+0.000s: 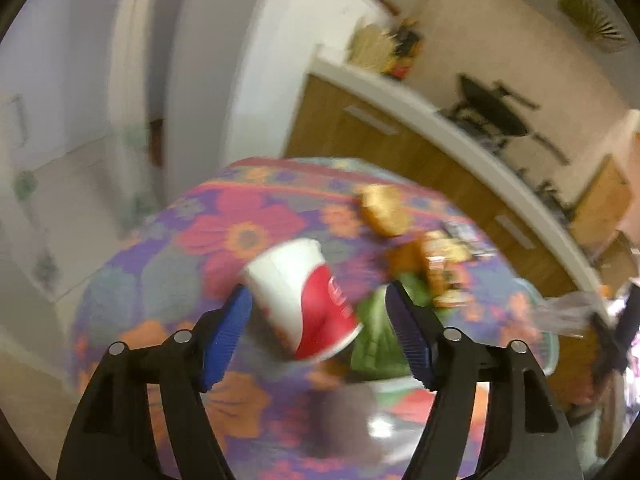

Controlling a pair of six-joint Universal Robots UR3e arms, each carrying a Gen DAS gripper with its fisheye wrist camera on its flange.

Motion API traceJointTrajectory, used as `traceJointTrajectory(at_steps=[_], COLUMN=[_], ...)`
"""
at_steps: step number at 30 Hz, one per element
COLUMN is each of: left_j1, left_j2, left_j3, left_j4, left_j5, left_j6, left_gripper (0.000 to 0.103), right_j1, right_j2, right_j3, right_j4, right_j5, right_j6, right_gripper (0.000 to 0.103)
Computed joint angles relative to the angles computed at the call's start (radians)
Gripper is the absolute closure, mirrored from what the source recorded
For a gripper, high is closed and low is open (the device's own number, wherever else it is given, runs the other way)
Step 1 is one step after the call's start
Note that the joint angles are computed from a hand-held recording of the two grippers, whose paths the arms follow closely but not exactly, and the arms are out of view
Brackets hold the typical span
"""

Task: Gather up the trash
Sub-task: 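Grasp the clear plastic bag with the right tool while the left tool grasps the red paper cup, then carry both items over the blue basket and open both tools to drop them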

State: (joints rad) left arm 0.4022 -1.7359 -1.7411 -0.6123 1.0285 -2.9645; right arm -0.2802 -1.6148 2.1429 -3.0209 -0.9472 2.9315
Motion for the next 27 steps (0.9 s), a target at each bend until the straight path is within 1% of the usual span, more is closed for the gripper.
traceJointTrajectory(at_steps=[2,4,9,11,13,15,18,20,22,24,27], left_j1=[-0.001,0.003,-0.042,-0.064,-0.079,-0.080,-0.088,-0.076,-0.083,-0.085,-0.145], left_j2=[-0.048,-0.102,-0.208,-0.224,-0.208,-0.198,-0.163,-0.107,-0.056,0.008,0.061], left_j3=[0.053,0.100,0.209,0.197,0.145,0.112,0.049,-0.011,-0.044,-0.092,-0.107], left_j4=[-0.051,-0.084,-0.142,-0.113,-0.034,0.009,0.110,0.184,0.224,0.282,0.325], left_j5=[0.022,0.008,0.067,0.101,0.136,0.135,0.157,0.120,0.116,0.074,0.092], left_j6=[-0.010,-0.017,-0.075,-0.083,-0.096,-0.111,-0.129,-0.133,-0.145,-0.154,-0.182], left_gripper=[0.036,0.036,0.036,0.039,0.041,0.043,0.045,0.045,0.045,0.045,0.045], right_j1=[-0.001,0.004,0.028,0.042,0.053,0.051,0.039,0.019,-0.008,-0.045,-0.119], right_j2=[-0.006,-0.008,0.015,0.025,0.032,0.036,0.039,0.030,0.016,0.001,-0.031], right_j3=[0.002,0.003,-0.011,-0.008,-0.003,0.006,0.017,0.035,0.058,0.081,0.127], right_j4=[0.006,0.006,0.015,0.002,-0.012,-0.019,-0.032,-0.050,-0.072,-0.083,-0.097], right_j5=[0.019,0.019,0.013,0.003,-0.012,-0.006,-0.004,0.003,0.005,0.014,0.039], right_j6=[-0.001,-0.003,-0.009,-0.011,-0.011,-0.012,-0.004,0.003,0.013,0.020,0.030], right_gripper=[0.096,0.096,0.096,0.096,0.096,0.096,0.096,0.096,0.096,0.096,0.096])
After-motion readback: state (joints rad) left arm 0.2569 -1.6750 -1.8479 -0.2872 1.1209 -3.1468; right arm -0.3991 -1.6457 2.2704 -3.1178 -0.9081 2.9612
